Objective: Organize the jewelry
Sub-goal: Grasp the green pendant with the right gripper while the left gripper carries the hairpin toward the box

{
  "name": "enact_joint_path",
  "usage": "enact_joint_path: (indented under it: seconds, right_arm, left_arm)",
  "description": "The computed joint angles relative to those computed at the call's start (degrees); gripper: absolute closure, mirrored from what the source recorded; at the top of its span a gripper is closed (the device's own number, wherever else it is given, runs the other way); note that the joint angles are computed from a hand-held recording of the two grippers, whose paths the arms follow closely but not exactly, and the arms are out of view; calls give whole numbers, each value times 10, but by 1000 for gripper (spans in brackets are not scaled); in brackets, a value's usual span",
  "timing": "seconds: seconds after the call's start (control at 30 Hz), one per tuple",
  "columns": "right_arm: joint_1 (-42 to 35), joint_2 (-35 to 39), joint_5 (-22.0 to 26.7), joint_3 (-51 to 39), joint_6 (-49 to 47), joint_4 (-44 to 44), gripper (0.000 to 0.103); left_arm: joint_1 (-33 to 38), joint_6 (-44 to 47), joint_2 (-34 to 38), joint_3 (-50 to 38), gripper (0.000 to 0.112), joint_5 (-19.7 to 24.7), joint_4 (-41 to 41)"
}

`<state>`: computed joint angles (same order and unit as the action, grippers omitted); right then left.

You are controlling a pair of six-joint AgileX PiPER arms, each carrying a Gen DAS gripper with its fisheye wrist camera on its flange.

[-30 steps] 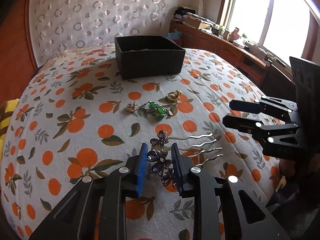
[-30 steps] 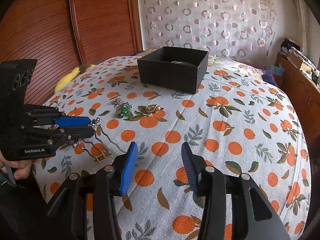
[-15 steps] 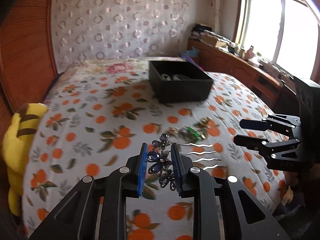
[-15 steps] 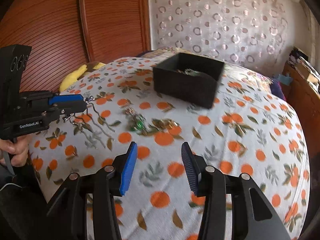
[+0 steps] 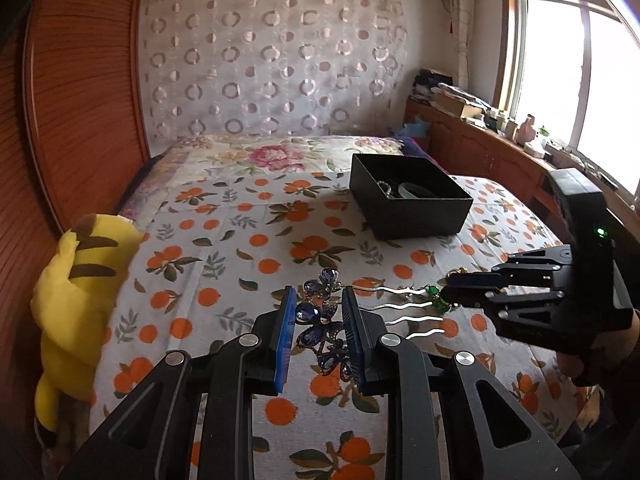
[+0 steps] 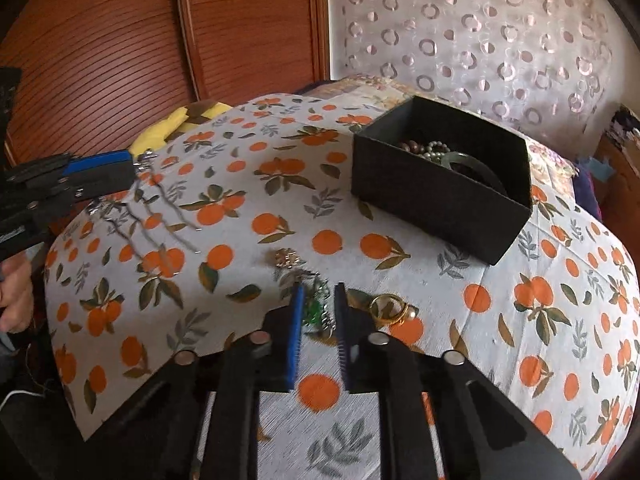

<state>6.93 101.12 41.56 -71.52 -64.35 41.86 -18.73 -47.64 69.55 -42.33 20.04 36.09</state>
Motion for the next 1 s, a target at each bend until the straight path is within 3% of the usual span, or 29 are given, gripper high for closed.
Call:
enact_joint_path:
  seconds: [0.23, 0.37, 0.63, 1.0]
  right_arm:
    - [21, 9, -19, -12, 35, -57, 89]
    - [18, 8, -12, -13, 25, -58, 95]
    - [-32, -18, 27, -32, -18, 10, 96]
    - [-80, 2, 88, -171, 14, 30, 96]
  left_arm:
    - [6, 19, 1, 1, 90, -5, -15]
    - [4, 13, 7, -3, 90, -7, -9]
    - [-2, 3, 39, -46, 90, -6, 9]
    - [0, 29, 88, -133, 90, -2, 1]
